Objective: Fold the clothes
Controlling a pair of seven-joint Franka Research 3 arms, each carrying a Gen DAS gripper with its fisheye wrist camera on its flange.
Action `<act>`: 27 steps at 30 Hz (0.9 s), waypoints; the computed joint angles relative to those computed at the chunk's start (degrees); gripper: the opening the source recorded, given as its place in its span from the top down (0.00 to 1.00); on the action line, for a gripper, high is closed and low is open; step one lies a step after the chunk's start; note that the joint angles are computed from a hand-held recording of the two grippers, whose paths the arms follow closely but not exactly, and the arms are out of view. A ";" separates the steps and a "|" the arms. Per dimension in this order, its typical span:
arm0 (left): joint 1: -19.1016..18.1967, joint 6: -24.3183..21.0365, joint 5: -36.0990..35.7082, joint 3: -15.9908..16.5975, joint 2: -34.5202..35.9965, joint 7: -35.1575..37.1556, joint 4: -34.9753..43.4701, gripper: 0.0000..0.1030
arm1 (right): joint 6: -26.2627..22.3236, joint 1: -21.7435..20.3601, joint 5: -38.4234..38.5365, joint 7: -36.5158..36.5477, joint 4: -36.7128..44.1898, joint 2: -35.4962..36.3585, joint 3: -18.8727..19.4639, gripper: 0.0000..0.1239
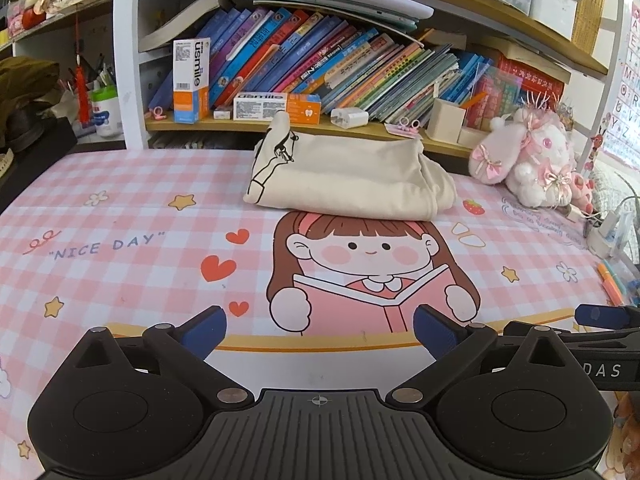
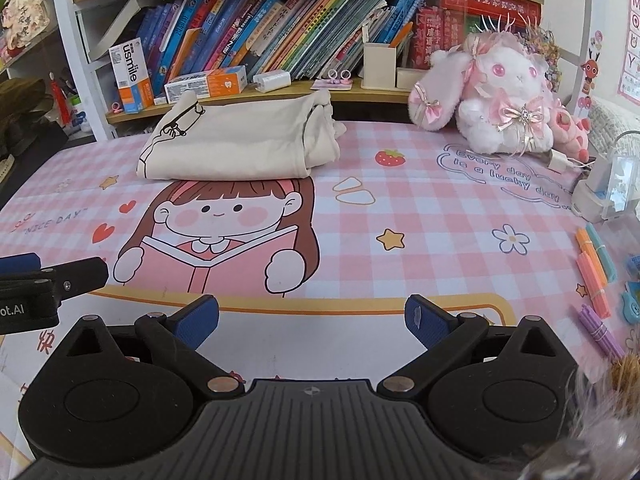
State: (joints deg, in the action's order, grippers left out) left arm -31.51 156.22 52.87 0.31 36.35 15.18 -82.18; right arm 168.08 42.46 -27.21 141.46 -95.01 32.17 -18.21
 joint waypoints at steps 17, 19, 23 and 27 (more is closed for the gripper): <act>0.43 0.36 -1.93 -0.29 0.57 1.57 0.50 0.00 | -0.46 -1.05 2.34 -2.34 0.68 0.56 1.25 0.19; 0.56 0.06 -2.49 -0.52 0.74 2.23 0.73 0.00 | -0.53 -1.21 2.64 -2.72 0.81 0.66 1.44 0.19; 0.65 -0.83 -3.64 -0.95 1.16 4.15 1.39 0.00 | -0.70 -1.53 3.31 -3.52 1.09 0.86 1.82 0.19; 0.58 -1.63 -4.49 -1.17 1.61 6.04 2.08 0.00 | -0.92 -1.76 4.02 -4.16 1.40 1.08 2.13 0.19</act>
